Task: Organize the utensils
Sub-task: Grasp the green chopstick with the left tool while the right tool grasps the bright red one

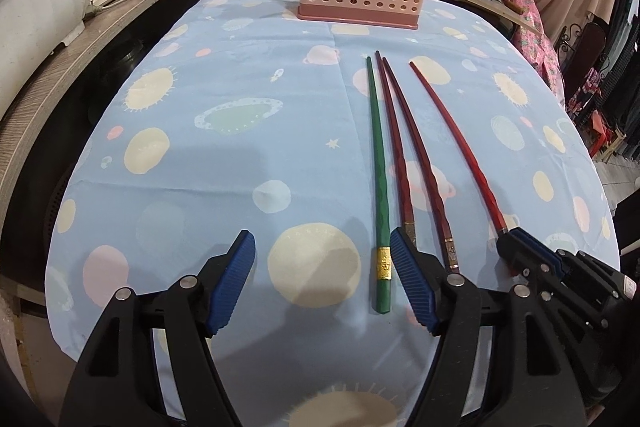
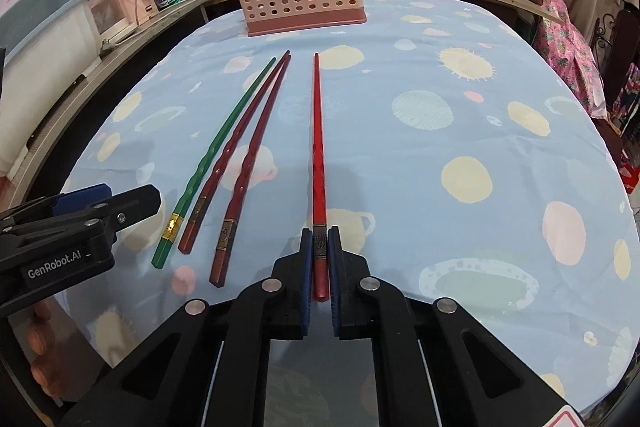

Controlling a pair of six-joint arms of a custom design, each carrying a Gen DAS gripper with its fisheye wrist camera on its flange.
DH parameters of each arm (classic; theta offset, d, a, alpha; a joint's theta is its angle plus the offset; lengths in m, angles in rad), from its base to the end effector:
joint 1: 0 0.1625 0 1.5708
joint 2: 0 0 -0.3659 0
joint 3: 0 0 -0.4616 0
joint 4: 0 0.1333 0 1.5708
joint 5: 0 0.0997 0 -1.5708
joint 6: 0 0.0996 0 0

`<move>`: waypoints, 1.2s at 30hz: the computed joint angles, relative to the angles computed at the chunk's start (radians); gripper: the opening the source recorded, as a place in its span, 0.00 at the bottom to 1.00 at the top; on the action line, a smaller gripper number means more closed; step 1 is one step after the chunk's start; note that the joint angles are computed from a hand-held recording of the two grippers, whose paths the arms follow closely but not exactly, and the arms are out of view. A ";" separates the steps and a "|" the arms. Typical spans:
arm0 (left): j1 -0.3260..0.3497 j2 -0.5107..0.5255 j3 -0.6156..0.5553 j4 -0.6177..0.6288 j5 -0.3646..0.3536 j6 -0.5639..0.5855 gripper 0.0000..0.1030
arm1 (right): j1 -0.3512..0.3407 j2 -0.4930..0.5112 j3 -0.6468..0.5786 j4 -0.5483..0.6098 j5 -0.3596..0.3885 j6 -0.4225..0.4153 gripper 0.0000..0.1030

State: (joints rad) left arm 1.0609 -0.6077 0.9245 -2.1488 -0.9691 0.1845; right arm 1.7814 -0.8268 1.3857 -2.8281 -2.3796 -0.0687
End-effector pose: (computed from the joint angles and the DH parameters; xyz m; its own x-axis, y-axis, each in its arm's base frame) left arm -0.2525 -0.8402 0.1740 -0.6909 0.4248 -0.5849 0.6086 0.7785 -0.1535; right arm 0.2187 -0.7301 0.1984 -0.7595 0.2584 0.5969 -0.2127 0.7685 -0.6034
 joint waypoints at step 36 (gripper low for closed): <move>0.005 0.006 0.003 0.038 0.013 0.014 0.10 | -0.007 -0.030 0.035 -0.016 -0.003 0.020 0.07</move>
State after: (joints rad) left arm 1.0655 -0.6017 0.9278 -2.1109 -0.9557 0.1985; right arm 1.7743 -0.8565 1.4205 -2.8440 -2.3821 -0.0491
